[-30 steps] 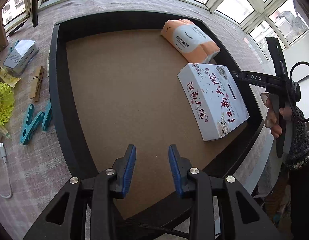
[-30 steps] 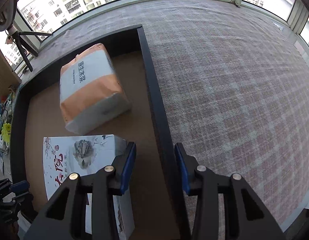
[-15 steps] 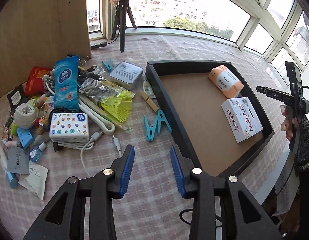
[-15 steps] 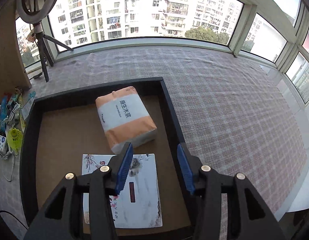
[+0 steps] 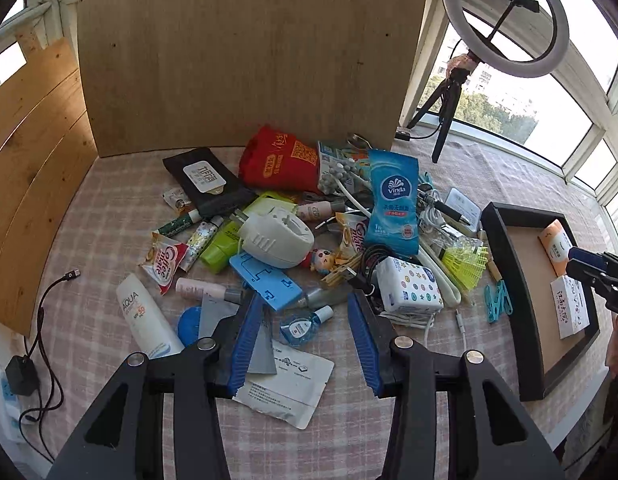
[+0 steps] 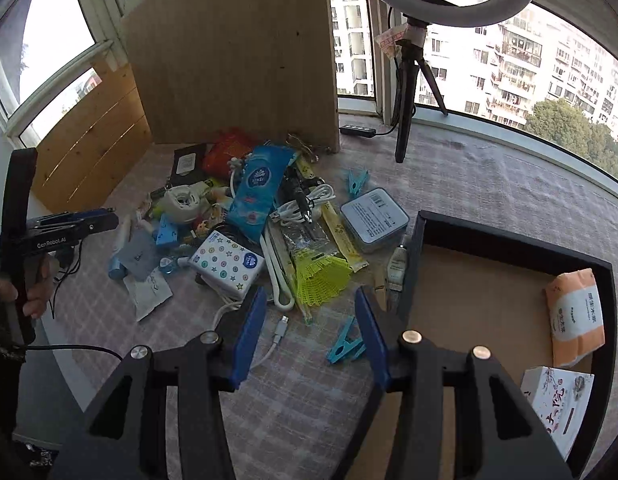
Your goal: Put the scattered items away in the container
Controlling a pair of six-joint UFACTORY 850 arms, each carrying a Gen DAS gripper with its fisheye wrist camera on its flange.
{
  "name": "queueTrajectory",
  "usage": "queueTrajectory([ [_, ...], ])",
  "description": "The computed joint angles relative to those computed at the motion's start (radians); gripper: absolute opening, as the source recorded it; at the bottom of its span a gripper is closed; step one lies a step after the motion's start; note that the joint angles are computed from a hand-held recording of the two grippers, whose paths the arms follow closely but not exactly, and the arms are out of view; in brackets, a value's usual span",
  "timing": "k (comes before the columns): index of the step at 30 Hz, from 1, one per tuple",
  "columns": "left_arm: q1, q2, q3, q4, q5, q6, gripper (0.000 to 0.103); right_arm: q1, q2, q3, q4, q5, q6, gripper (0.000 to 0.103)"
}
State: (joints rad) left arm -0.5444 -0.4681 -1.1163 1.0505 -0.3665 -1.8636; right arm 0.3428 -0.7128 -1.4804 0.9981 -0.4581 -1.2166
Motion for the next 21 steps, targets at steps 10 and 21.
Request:
queueTrajectory([
  [10,0.132,-0.141,-0.111,-0.518,0.115,0.457,0.044,0.14,-0.21,-0.242,-0.352,-0.078,0.11,0.062],
  [21,0.167,-0.244,-0.245,-0.724,0.034,0.694,0.055,0.166,-0.382,-0.476,-0.524,-0.174,0.085,0.074],
])
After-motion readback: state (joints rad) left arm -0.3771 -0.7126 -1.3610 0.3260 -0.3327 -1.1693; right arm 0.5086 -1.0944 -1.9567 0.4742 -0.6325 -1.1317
